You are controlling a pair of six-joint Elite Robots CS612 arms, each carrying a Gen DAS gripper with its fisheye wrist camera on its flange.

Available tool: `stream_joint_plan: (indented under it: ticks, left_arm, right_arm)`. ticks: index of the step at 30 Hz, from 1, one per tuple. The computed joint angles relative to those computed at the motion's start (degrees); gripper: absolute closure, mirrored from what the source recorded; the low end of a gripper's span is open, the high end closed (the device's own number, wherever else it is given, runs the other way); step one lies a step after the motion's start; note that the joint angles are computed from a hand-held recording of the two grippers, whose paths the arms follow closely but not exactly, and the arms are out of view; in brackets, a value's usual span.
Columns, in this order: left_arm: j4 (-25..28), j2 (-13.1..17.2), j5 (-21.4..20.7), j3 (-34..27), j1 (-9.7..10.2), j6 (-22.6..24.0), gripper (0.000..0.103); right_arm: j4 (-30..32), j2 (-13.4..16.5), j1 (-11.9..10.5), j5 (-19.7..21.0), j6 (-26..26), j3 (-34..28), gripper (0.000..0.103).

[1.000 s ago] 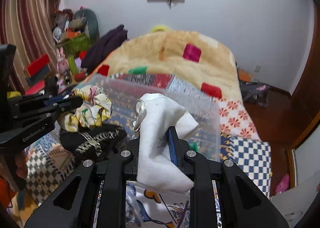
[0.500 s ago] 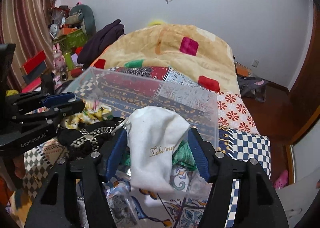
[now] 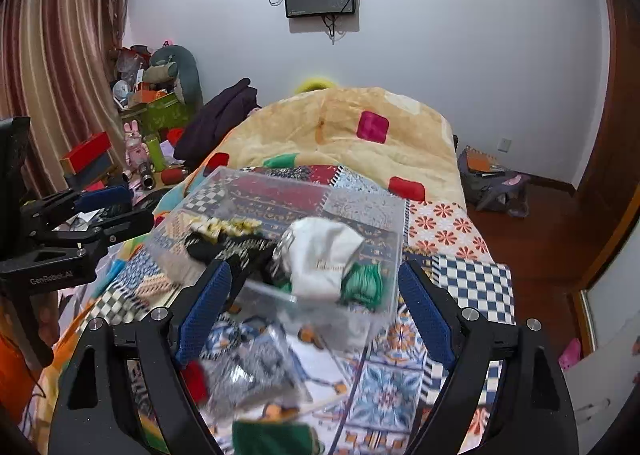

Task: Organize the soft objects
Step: 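Grasp the red velvet pouch with the left tool while the right tool grasps the green sponge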

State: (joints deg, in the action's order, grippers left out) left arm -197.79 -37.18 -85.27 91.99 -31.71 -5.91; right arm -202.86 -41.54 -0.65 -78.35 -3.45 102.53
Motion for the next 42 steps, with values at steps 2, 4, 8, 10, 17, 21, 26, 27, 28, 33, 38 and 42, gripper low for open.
stream_joint_plan:
  ticks: [2, 4, 8, 10, 17, 21, 26, 27, 28, 33, 38, 42]
  left_arm:
    - [-0.12, -0.36, -0.49, 1.26, -0.1, -0.38, 0.019]
    - [0.23, -0.6, -0.81, 2.25, -0.23, -0.7, 0.018]
    - [1.79, -0.52, -1.24, 3.54, -0.47, -1.1, 0.018]
    - [2.6, -0.27, -1.48, 3.98, -0.52, -1.21, 0.018]
    - [5.93, 0.65, -3.67, 4.76, -0.38, -2.56, 0.018]
    - [7.36, 1.26, -4.43, 4.71, -0.58, -2.56, 0.018]
    - [7.88, 1.79, -6.16, 4.47, -0.67, -2.51, 0.032]
    - [8.04, 1.9, -6.47, 4.36, -0.69, -2.17, 0.035]
    - [8.25, 2.0, -6.52, 4.3, -0.77, -1.69, 0.04]
    - [7.65, 2.27, -6.24, 4.32, -1.07, 0.05, 0.064]
    - [6.86, 2.24, -6.61, 4.69, -1.19, 0.74, 0.087]
    - [5.38, 1.92, -6.24, 5.4, -1.26, 1.04, 0.089]
  right_arm:
    - [-0.21, -0.26, -0.09, 0.41, -0.07, 0.99, 0.019]
    - [0.16, -0.38, -0.21, 1.03, -0.14, 1.88, 0.019]
    - [2.21, -0.14, -0.01, 1.64, -0.18, 2.63, 0.019]
    - [3.46, 0.09, 0.1, 2.14, 0.12, 3.08, 0.019]
    - [9.92, 0.93, 0.36, 3.68, -0.16, 3.2, 0.019]
    - [12.33, 1.13, 0.34, 4.73, -0.66, 3.18, 0.019]
    - [12.28, 1.34, 0.6, 4.65, -1.96, 3.86, 0.02]
    - [12.05, 1.32, 0.62, 4.5, -1.95, 4.04, 0.023]
    - [11.99, 1.35, 0.66, 4.35, -1.97, 4.08, 0.026]
    - [11.27, 1.44, 0.48, 4.33, -0.88, 4.34, 0.042]
    - [9.76, 1.49, 0.56, 3.69, -0.76, 4.76, 0.046]
    - [8.27, 1.34, 0.44, 3.69, -0.42, 5.2, 0.047]
